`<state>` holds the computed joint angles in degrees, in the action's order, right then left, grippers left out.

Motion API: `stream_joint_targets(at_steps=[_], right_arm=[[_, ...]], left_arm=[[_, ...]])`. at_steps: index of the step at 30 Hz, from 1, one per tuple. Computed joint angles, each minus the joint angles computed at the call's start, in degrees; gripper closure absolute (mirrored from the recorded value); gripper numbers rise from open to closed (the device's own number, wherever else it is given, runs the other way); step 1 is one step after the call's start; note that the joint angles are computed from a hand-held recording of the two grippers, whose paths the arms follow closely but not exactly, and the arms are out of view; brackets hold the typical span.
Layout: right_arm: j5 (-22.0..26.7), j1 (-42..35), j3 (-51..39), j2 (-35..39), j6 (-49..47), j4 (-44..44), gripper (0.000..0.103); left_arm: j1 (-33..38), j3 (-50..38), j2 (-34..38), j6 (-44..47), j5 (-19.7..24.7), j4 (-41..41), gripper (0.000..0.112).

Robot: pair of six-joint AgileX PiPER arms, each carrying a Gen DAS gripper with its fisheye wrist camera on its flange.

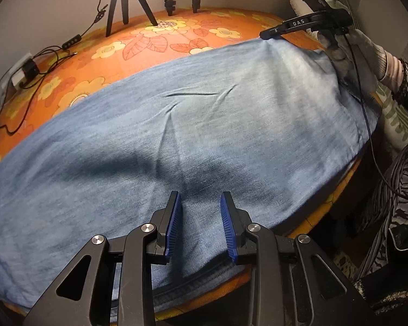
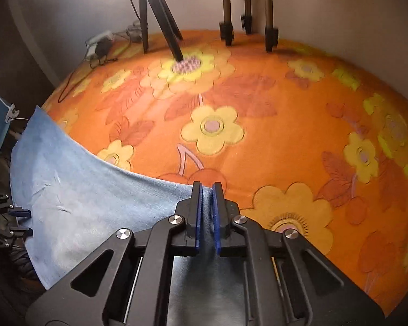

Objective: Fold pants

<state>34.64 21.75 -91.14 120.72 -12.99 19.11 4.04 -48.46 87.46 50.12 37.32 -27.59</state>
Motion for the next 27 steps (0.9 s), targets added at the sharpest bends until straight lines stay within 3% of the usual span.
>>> stream_joint_targets(at_steps=[1,3,4,5,10,14,17,21,27], right_arm=[[1.3,-0.1,-0.7,0.31,-0.27,0.36,0.095],[0.01,-1.79,2.95,-3.01,-2.73,4.9,0.078],[-1.22,-3.06,5.69,-5.47,-4.48,7.76,0.064],[-2.72,-3.91,8.2,-7.65,-5.69,9.75,0.06],[-7.44,-16.1,27.03,-23.82,-16.1,20.24,0.059],[-8.34,-29.49,39.29,-30.33,-28.98,32.45,0.038],[-5.01,-37.01,43.22,-29.3,-40.8,41.96,0.035],[-1.88,-40.31,43.56,-23.81,-50.49,50.6,0.033],[-2.63,-38.52,43.6,-18.76,-58.62,57.57,0.033]], left_arm=[[-0.33,0.16,-0.17,-0.27,-0.32,0.53,0.084],[-0.61,0.42,-0.38,-0.28,-0.75,0.95,0.084],[-0.45,0.47,-0.39,0.03,-0.72,0.74,0.084],[-0.27,0.48,-0.43,0.25,-0.52,0.5,0.084],[0.37,0.5,-0.62,0.88,0.24,0.07,0.084],[0.61,0.73,-0.77,1.17,0.34,-0.27,0.084],[0.96,-0.18,-0.04,0.59,1.19,-0.74,0.084],[-0.28,-0.35,0.07,-1.81,0.19,1.04,0.084],[-0.89,0.12,-0.32,-2.99,-0.69,2.13,0.084]])
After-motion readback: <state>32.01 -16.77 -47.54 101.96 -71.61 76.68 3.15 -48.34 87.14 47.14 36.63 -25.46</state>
